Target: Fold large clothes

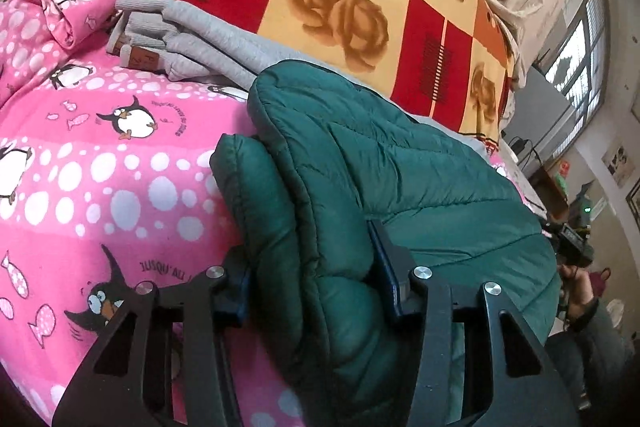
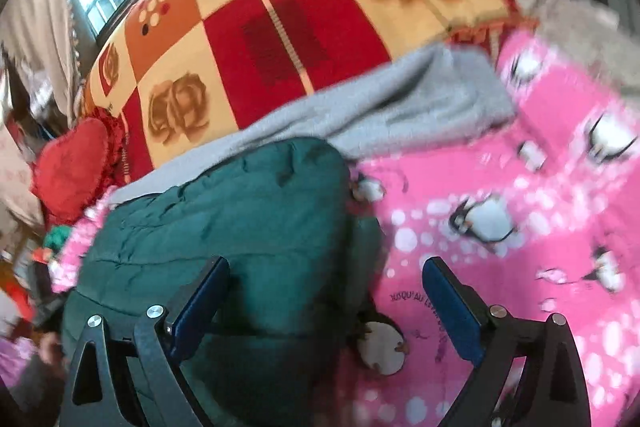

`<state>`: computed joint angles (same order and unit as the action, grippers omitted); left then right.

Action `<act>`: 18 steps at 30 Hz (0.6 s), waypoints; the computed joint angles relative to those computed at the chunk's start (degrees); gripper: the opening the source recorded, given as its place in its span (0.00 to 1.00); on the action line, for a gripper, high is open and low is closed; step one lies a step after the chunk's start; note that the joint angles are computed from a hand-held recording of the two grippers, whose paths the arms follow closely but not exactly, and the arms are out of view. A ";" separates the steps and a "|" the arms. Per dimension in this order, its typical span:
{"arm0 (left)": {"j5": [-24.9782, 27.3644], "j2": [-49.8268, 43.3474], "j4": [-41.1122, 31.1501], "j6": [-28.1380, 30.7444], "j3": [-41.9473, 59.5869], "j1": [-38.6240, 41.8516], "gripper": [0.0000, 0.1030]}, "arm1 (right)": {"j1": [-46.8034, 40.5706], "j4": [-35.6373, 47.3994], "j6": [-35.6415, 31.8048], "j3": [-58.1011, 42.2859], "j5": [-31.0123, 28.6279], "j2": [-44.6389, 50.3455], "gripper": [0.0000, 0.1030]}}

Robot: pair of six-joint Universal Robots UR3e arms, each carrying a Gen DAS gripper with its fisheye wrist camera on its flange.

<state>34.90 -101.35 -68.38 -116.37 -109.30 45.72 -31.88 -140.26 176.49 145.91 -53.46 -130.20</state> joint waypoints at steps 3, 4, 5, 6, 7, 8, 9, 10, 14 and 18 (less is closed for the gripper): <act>0.09 0.15 0.21 -0.27 -0.12 -0.02 0.48 | -8.14 7.55 -9.14 1.62 10.95 3.36 0.93; 0.11 0.22 0.15 -0.32 -0.15 -0.02 0.48 | -9.25 7.91 -11.27 2.18 13.52 4.80 0.94; 0.06 -0.05 -0.10 -0.40 0.12 -0.06 0.49 | -9.83 7.40 -13.35 2.38 15.55 6.78 0.95; 0.00 -0.39 -0.49 -0.41 0.50 -0.06 0.50 | -9.82 6.82 -13.98 2.40 16.59 8.14 0.97; -0.03 -0.86 -1.46 -0.30 1.11 0.07 0.52 | -9.69 5.99 -14.42 2.58 17.82 9.36 0.98; 0.03 -1.24 -2.44 -0.12 1.83 0.04 0.53 | -9.11 5.19 -15.27 2.43 19.01 10.77 0.98; 0.27 -1.57 -3.26 -0.21 2.73 -0.18 0.54 | -8.75 4.85 -15.86 2.60 20.01 11.29 0.98; 0.65 -1.75 -3.47 -0.89 3.51 -0.55 0.55 | -8.65 5.30 -16.91 2.55 21.35 11.82 0.98; 3.17 -0.61 -0.24 -4.59 4.70 -2.62 0.58 | -4.77 -6.91 -11.20 4.13 18.71 14.20 0.77; 3.91 4.80 7.65 -6.19 -1.00 -3.44 0.36 | -0.11 -11.47 -8.21 3.37 11.72 7.36 0.37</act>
